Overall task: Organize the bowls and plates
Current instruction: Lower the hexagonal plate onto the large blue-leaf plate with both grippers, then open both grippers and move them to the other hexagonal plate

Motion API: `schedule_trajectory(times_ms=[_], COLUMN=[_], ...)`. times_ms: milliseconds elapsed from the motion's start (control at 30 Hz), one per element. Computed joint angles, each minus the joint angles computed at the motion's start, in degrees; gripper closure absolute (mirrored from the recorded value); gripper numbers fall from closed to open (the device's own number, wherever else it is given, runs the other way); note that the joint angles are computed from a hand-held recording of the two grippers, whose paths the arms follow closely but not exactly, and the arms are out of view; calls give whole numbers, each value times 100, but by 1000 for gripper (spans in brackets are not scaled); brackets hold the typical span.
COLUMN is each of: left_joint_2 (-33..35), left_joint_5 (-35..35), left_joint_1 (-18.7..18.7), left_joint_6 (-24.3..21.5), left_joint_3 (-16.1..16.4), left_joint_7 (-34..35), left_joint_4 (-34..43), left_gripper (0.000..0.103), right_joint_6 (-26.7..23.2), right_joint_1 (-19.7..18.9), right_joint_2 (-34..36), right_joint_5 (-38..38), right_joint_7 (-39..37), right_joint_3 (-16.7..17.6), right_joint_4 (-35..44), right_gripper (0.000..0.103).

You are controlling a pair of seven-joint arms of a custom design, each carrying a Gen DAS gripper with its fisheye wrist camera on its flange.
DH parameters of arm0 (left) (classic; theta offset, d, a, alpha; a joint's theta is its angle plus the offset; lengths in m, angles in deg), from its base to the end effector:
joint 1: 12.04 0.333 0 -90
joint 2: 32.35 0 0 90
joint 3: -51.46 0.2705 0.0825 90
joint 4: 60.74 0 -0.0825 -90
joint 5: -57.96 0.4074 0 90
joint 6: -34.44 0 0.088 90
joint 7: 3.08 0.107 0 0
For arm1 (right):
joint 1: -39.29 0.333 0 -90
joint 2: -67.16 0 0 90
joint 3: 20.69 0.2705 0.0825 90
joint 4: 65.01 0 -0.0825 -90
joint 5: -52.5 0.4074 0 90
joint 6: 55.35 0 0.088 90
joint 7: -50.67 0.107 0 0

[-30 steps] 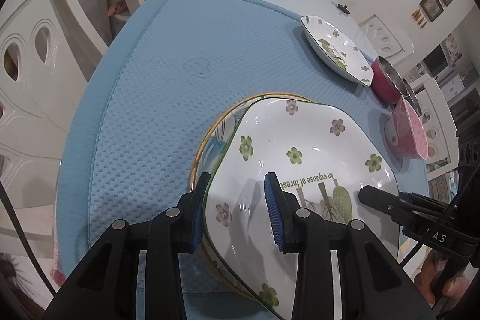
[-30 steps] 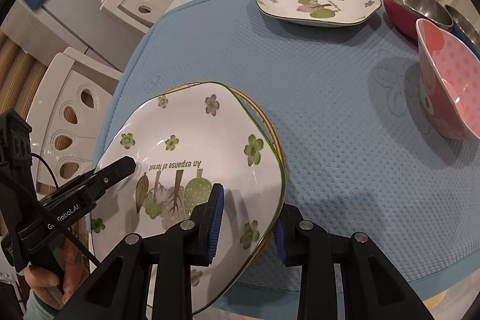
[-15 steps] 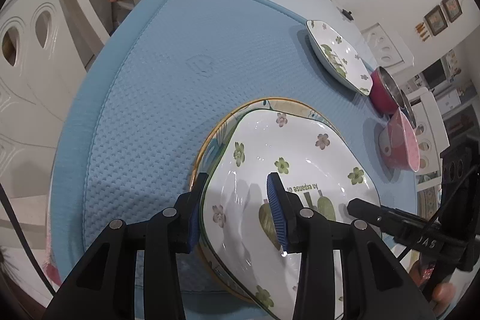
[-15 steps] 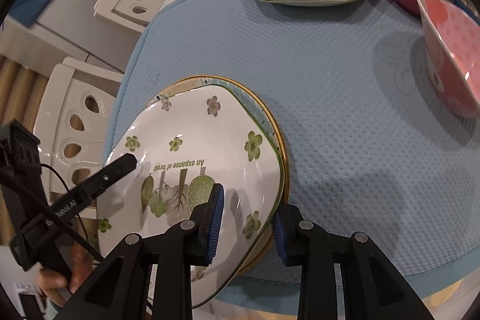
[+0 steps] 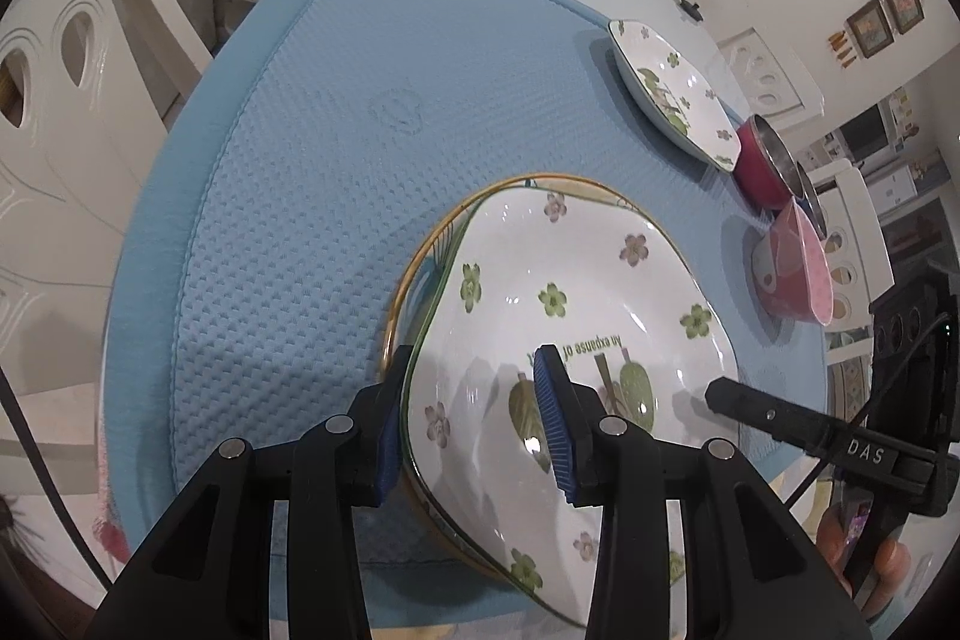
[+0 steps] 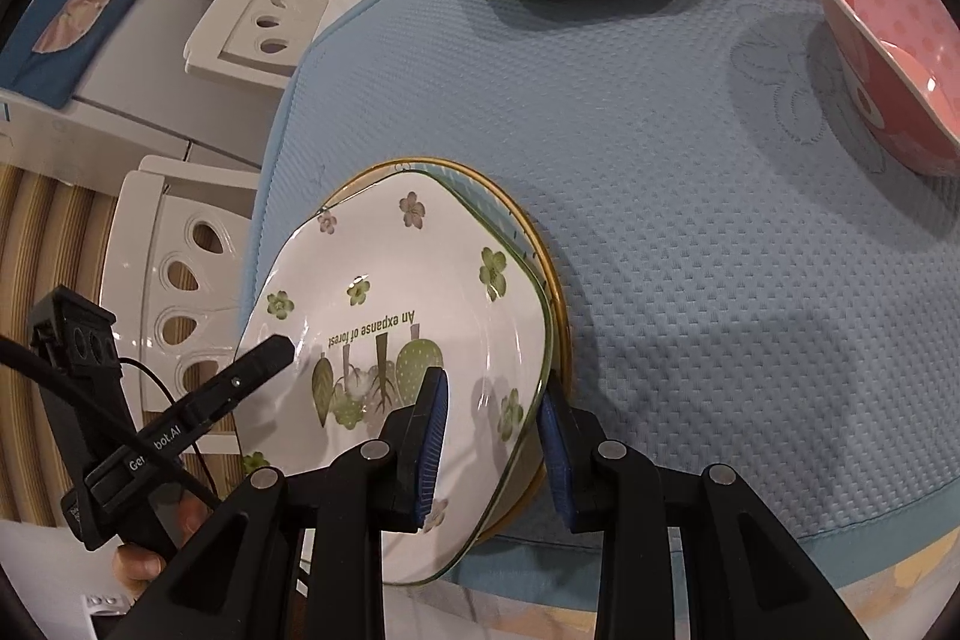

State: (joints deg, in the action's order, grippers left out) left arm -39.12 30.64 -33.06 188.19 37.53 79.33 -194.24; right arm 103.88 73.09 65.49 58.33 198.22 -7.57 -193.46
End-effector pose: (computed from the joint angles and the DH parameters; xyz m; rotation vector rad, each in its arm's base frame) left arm 0.4597 -0.3039 0.3741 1.9856 -2.2019 0.8119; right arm 0.4005 0.4221 0.3843 -1.5656 2.0543 0.1676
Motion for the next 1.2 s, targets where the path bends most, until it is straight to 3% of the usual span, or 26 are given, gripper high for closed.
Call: schedule_trajectory(times_ms=[167,233,333,500,900,933,1033,1167,1200], left_joint_2=[-57,-129,-154,-83,56,118,458,1196,1419], left_joint_5=[251,760,1194,1541,1346,1335,1261,1528,1544], left_joint_1=[43,106,115,112,95,93,85,108,116], left_joint_6=[-237,-281,-293,-328,-140,-114,-62,-259,-318], left_joint_3=[-2,-71,-99,-117,-55,-60,-92,-184,-211], left_joint_7=[24,-201,-302,-485,-281,-238,-46,-60,-10], left_joint_4=[64,64,102,201,651,767,1275,2288,2584], left_gripper=[65,62,62,62,62,62,62,54,46], right_joint_6=[-463,-870,-1211,-1225,-1341,-1348,-1298,-1226,-1371], right_joint_1=[-25,-18,33,105,28,-10,-151,-348,-388], right_joint_2=[-23,1,131,216,-42,-82,-223,-138,-79], right_joint_5=[-767,-1384,-1670,-1618,-2058,-2127,-2385,-2433,-2508], right_joint_7=[443,665,591,487,872,967,1455,1804,1918], right_joint_3=[39,75,85,65,-1,-8,-28,-92,-105], right_joint_4=[190,403,684,788,914,917,842,1005,1129], right_gripper=[73,73,73,73,72,69,40,39,39])
